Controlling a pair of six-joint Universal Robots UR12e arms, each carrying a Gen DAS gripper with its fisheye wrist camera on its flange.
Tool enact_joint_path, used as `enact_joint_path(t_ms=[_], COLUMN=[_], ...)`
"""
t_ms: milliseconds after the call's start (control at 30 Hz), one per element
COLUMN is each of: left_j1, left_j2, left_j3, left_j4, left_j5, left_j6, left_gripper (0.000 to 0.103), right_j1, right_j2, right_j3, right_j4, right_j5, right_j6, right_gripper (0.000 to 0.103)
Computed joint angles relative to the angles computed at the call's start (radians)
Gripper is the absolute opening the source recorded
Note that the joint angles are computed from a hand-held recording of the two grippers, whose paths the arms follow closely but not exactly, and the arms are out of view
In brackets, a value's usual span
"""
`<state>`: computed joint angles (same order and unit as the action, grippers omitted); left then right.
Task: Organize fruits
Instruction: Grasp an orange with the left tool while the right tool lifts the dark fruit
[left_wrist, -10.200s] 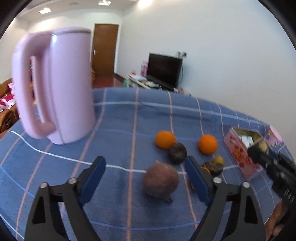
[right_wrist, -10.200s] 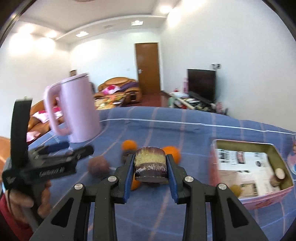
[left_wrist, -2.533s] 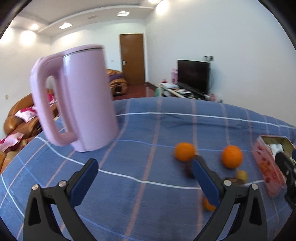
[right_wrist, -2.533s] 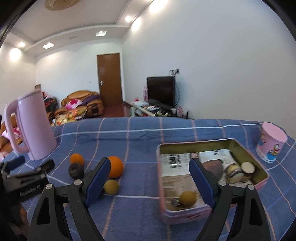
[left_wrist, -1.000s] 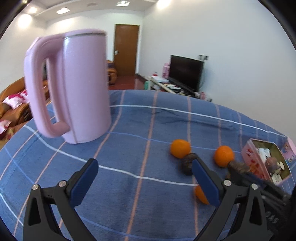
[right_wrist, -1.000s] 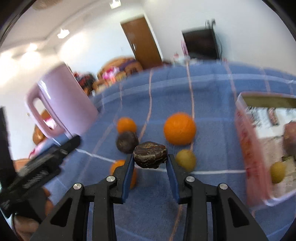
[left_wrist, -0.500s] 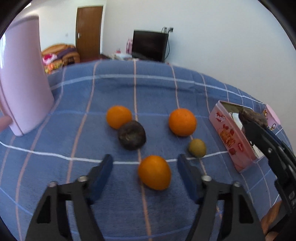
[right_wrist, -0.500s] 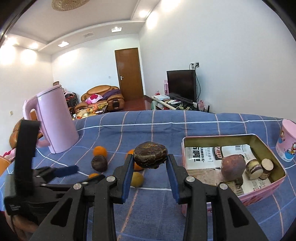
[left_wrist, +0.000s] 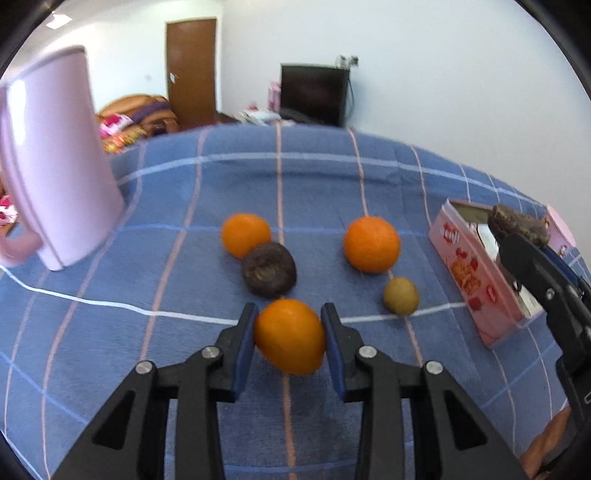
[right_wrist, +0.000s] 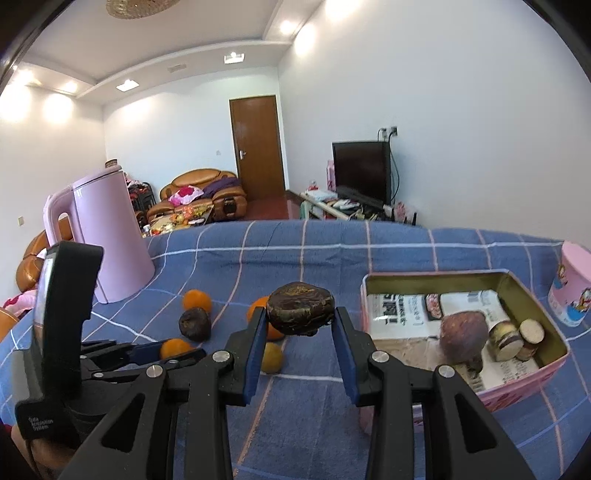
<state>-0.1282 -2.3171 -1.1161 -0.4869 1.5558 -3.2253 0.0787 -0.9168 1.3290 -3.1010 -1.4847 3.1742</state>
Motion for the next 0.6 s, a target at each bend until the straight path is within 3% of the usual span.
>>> enact_joint_path(t_ms=[300, 600], left_j1=[-0.044, -0.069], left_j2=[0.013, 0.015], left_j3=[-0.052, -0.058], left_j4=[0.195, 0.223], left_j5=[0.203, 0.231], left_j6=[-0.013, -0.005], left_gripper=[0.037, 0.037], right_j1=[-0.004, -0.030], right_j2=[-0.002, -0.021], right_j3=[0.006, 0.043], right_j4=[-0.010, -0.036], right_j5=[-0.028, -0.040], right_j6=[-0.027, -0.055], right_gripper=[0.038, 0.038])
